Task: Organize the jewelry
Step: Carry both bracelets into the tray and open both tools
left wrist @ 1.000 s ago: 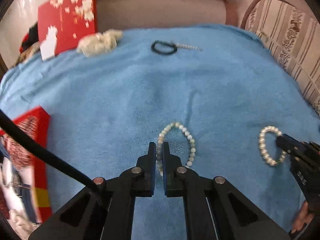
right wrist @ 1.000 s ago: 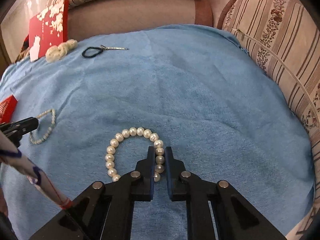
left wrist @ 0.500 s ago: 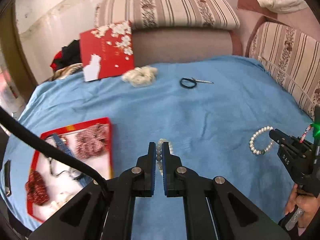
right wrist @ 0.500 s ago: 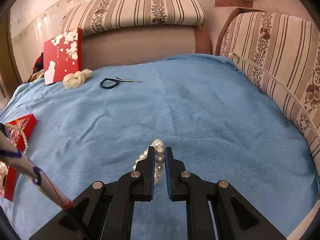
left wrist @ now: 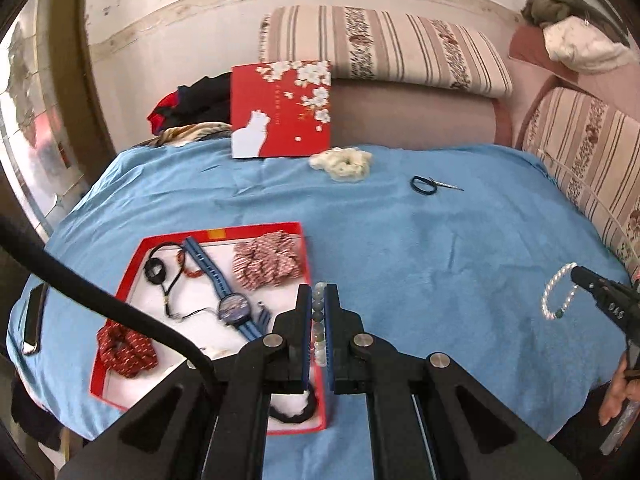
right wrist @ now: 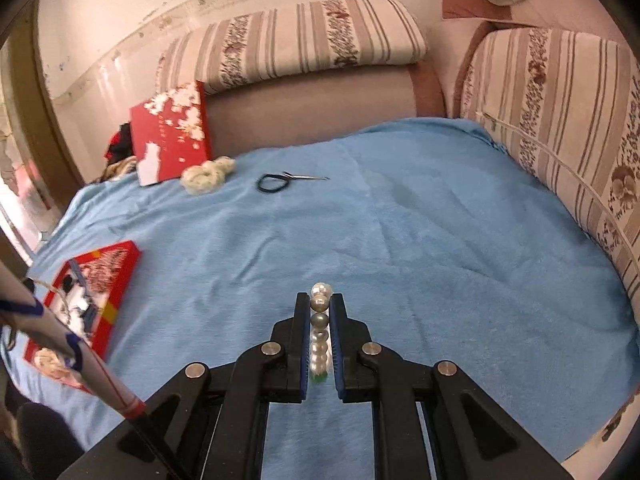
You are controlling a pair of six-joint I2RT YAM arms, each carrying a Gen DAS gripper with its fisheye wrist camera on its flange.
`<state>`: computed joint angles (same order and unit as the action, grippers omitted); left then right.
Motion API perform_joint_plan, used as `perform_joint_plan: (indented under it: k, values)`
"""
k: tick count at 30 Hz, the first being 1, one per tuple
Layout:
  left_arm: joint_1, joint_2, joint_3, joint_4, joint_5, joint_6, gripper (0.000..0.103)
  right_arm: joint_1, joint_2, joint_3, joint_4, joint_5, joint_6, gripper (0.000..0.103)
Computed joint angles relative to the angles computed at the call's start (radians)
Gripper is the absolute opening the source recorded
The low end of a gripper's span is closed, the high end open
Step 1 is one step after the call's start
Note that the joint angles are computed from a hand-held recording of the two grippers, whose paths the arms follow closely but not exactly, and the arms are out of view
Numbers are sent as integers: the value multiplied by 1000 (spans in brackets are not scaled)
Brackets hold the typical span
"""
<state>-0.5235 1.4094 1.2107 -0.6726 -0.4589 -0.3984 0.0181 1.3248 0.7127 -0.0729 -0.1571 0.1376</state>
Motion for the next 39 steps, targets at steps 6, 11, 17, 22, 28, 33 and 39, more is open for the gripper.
perform_joint_plan:
  k: [6, 11, 17, 22, 28, 33, 39]
  values:
    - [52, -103, -75, 0, 19, 3, 5, 60, -66, 28, -66, -24, 26, 10]
    - [128, -157, -113, 0, 50, 32, 5, 152, -55, 71, -101, 11, 39, 10]
    - [311, -177, -142, 13, 157, 121, 5, 288, 20, 157, -129, 72, 40, 10]
    - [527, -125, -131, 22, 325, 201, 5, 409, 118, 256, -146, 114, 42, 10]
    - [705, -1, -86, 20, 500, 266, 5, 537, 258, 405, -184, 162, 36, 10]
    - [779, 116, -34, 26, 635, 263, 5, 616, 378, 542, -229, 168, 50, 10]
    - [809, 184, -33, 56, 749, 212, 5, 694, 510, 708, -287, 169, 53, 10]
